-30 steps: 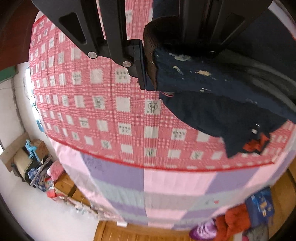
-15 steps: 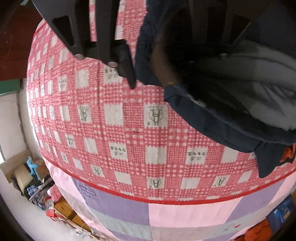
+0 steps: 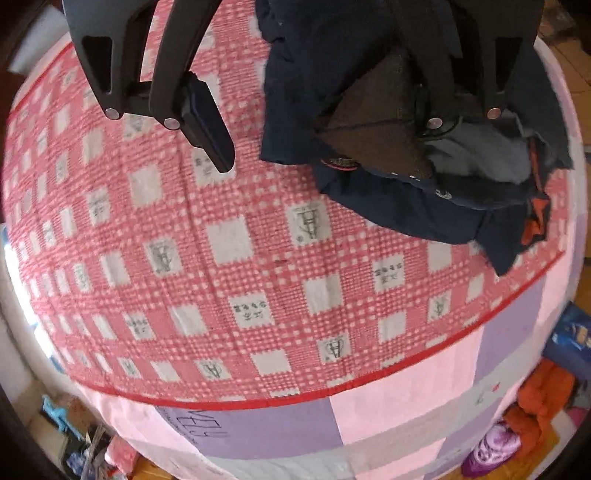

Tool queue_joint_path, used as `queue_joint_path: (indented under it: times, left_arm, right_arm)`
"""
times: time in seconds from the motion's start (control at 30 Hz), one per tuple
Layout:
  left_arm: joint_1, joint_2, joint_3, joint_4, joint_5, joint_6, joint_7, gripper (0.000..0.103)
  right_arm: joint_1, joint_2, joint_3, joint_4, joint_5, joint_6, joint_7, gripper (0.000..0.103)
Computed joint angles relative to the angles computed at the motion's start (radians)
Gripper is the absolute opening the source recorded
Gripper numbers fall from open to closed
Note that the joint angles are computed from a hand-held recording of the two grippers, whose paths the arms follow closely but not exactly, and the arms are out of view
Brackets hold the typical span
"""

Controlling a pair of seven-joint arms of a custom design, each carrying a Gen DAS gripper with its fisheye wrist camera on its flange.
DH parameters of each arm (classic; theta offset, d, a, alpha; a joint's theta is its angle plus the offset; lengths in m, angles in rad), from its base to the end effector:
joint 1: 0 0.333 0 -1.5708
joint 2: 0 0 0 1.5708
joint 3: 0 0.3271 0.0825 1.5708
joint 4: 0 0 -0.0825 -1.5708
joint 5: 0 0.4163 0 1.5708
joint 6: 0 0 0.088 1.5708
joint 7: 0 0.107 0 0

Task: Fold large clothes
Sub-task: 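Lift the folded jacket with both tools and carry it onto the red checked blanket, then lower the jacket onto the blanket and open both tools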

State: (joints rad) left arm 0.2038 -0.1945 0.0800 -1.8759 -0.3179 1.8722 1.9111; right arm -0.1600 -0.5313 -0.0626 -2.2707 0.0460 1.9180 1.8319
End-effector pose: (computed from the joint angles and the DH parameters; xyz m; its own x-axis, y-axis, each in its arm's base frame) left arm 0.5316 0.1341 0.6213 -0.0258 -0.9682 0.2489 -0.9614 -0.0442 -0.2715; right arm 0.4246 -0.0969 0.5783 -0.4590 -0.8803 -0.1198 -0.8682 0.4730 -0.1500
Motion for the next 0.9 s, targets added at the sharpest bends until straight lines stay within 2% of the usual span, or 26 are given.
queue_joint_path:
  times: [0.03,0.07,0.1,0.13,0.17,0.2,0.27,0.3,0.37,0.43,0.47,0.5,0.53,0.57,0.6,0.67,0.73,0.77,0.8,0.83,0.9]
  left_arm:
    - [0.001,-0.030,-0.002,-0.032,0.012,0.023,0.018,0.075]
    - [-0.002,-0.066,0.001,-0.068,0.015,0.044,0.044,0.075]
    - [-0.008,-0.112,0.009,-0.109,0.008,0.056,0.078,0.075]
    - [-0.016,-0.147,0.018,-0.143,0.001,0.066,0.105,0.075]
    - [-0.024,-0.190,0.027,-0.183,-0.006,0.077,0.128,0.076]
    - [-0.036,-0.236,0.039,-0.224,-0.019,0.081,0.151,0.076]
    - [-0.061,-0.323,0.063,-0.294,-0.054,0.060,0.173,0.076]
    - [-0.073,-0.357,0.069,-0.320,-0.064,0.052,0.171,0.076]
    - [-0.097,-0.429,0.071,-0.376,-0.068,0.033,0.160,0.076]
    - [-0.127,-0.513,0.057,-0.447,-0.057,0.024,0.151,0.076]
    - [-0.142,-0.541,0.055,-0.468,-0.046,0.022,0.148,0.076]
    - [-0.157,-0.580,0.046,-0.501,-0.035,0.027,0.146,0.076]
    - [-0.176,-0.613,0.041,-0.528,-0.029,0.025,0.141,0.076]
    - [-0.193,-0.637,0.045,-0.547,-0.031,0.019,0.130,0.076]
    - [-0.212,-0.662,0.045,-0.568,-0.036,0.007,0.117,0.076]
    - [-0.235,-0.713,0.033,-0.610,-0.028,0.010,0.086,0.076]
    - [-0.262,-0.750,0.034,-0.639,-0.034,0.015,0.056,0.076]
    - [-0.274,-0.767,0.037,-0.651,-0.041,0.018,0.039,0.076]
    - [-0.284,-0.784,0.041,-0.662,-0.051,0.019,0.017,0.076]
    - [-0.292,-0.799,0.043,-0.672,-0.059,0.021,-0.005,0.076]
    - [-0.302,-0.827,0.043,-0.693,-0.061,0.029,-0.040,0.076]
  right_arm:
    - [0.011,-0.009,-0.035,-0.012,0.077,0.014,-0.026,0.080]
    - [0.019,-0.022,-0.043,-0.019,0.087,0.015,-0.025,0.081]
    - [0.013,-0.033,-0.016,-0.019,0.027,0.017,-0.025,0.087]
    - [-0.009,-0.026,0.046,-0.001,-0.104,0.005,-0.070,0.092]
    - [-0.006,-0.038,0.097,-0.005,-0.231,0.022,-0.144,0.094]
    - [0.014,-0.057,0.113,-0.024,-0.288,0.059,-0.165,0.094]
    - [0.054,-0.115,0.086,-0.051,-0.246,0.151,-0.196,0.093]
    - [0.054,-0.145,0.080,-0.066,-0.223,0.197,-0.178,0.094]
    - [0.032,-0.195,0.091,-0.092,-0.204,0.258,-0.127,0.094]
    - [-0.024,-0.215,0.176,-0.104,-0.318,0.240,-0.076,0.098]
    - [-0.051,-0.216,0.212,-0.104,-0.326,0.217,-0.115,0.099]
    - [-0.058,-0.204,0.212,-0.093,-0.264,0.170,-0.185,0.099]
    - [-0.041,-0.158,0.177,-0.056,-0.132,0.089,-0.208,0.099]
    - [0.010,-0.143,0.108,-0.046,-0.040,0.064,-0.164,0.099]
    - [0.031,-0.151,0.074,-0.054,-0.018,0.087,-0.102,0.099]
    - [0.020,-0.157,0.088,-0.050,-0.104,0.114,-0.031,0.099]
    - [0.041,-0.173,0.048,-0.060,-0.011,0.157,-0.032,0.099]
    - [0.023,-0.185,0.064,-0.066,-0.011,0.170,0.020,0.099]
    - [-0.029,-0.193,0.114,-0.056,-0.081,0.155,0.071,0.099]
    - [-0.049,-0.212,0.159,-0.055,-0.197,0.166,0.097,0.099]
    - [-0.030,-0.274,0.175,-0.098,-0.277,0.264,0.030,0.099]
